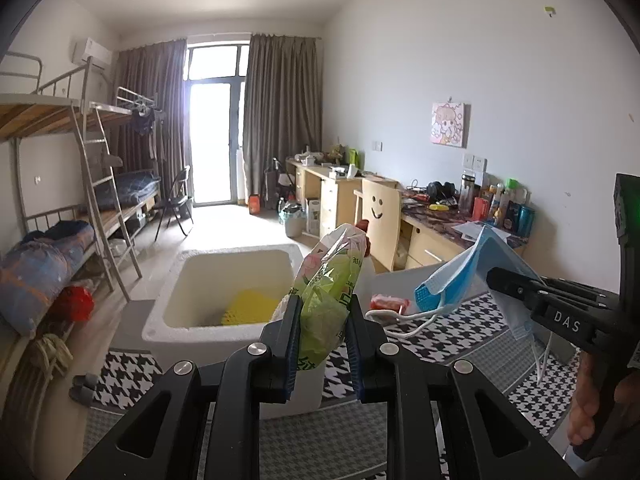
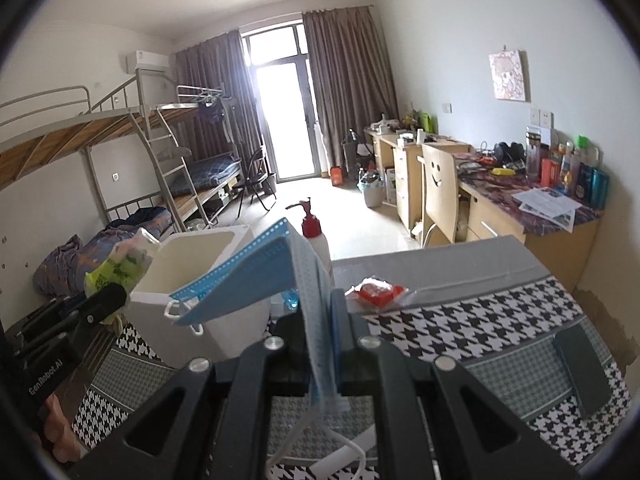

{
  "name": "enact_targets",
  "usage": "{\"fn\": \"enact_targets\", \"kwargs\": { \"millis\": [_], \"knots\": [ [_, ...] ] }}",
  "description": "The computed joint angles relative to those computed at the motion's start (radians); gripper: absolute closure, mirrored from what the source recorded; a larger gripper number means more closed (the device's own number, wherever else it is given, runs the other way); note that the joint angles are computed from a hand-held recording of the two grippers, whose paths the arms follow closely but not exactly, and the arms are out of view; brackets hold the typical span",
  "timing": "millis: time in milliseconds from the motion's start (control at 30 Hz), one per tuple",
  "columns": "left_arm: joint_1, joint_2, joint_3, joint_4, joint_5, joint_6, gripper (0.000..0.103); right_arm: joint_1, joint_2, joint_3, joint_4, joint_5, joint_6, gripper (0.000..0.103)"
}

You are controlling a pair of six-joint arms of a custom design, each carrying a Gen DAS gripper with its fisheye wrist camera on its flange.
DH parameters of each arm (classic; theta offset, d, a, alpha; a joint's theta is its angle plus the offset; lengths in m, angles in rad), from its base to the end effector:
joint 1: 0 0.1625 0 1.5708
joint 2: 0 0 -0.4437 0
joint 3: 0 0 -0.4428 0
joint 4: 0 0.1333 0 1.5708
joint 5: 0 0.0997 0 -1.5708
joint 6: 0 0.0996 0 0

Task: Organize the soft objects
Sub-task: 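Lift the bag and mask and carry both toward the white foam box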

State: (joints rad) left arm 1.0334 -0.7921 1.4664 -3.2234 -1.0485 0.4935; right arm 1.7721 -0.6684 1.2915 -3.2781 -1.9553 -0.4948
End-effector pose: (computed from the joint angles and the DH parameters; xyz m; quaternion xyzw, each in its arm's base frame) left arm -0.2445 -0.7679 0.2364 0.3148 0.8018 -0.4588 0.2179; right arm 0.2612 -0.8000 0.2240 0.1941 -0.8240 0.4771 0.2360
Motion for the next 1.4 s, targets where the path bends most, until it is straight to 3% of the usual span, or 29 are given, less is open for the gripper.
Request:
{"fn": "enact_targets", "kwargs": {
  "millis": [633,967,1400],
  "knots": [
    [0.008,0.063,-0.154,0.023,0.067,0.005,0.081,0.029,0.069,-0.145,0.083,-0.024,-0.024,0.092],
    [0.012,0.106,-0.234,0.028,0.1,0.031,0.081,0.039,0.117,-0.249,0.155,-0.033,0.011,0.092],
    [0.037,0.147,-0.344,0.131,0.123,-0.017,0.081,0.049,0.179,-0.36,0.253,-0.038,0.016,0.092]
  ]
}}
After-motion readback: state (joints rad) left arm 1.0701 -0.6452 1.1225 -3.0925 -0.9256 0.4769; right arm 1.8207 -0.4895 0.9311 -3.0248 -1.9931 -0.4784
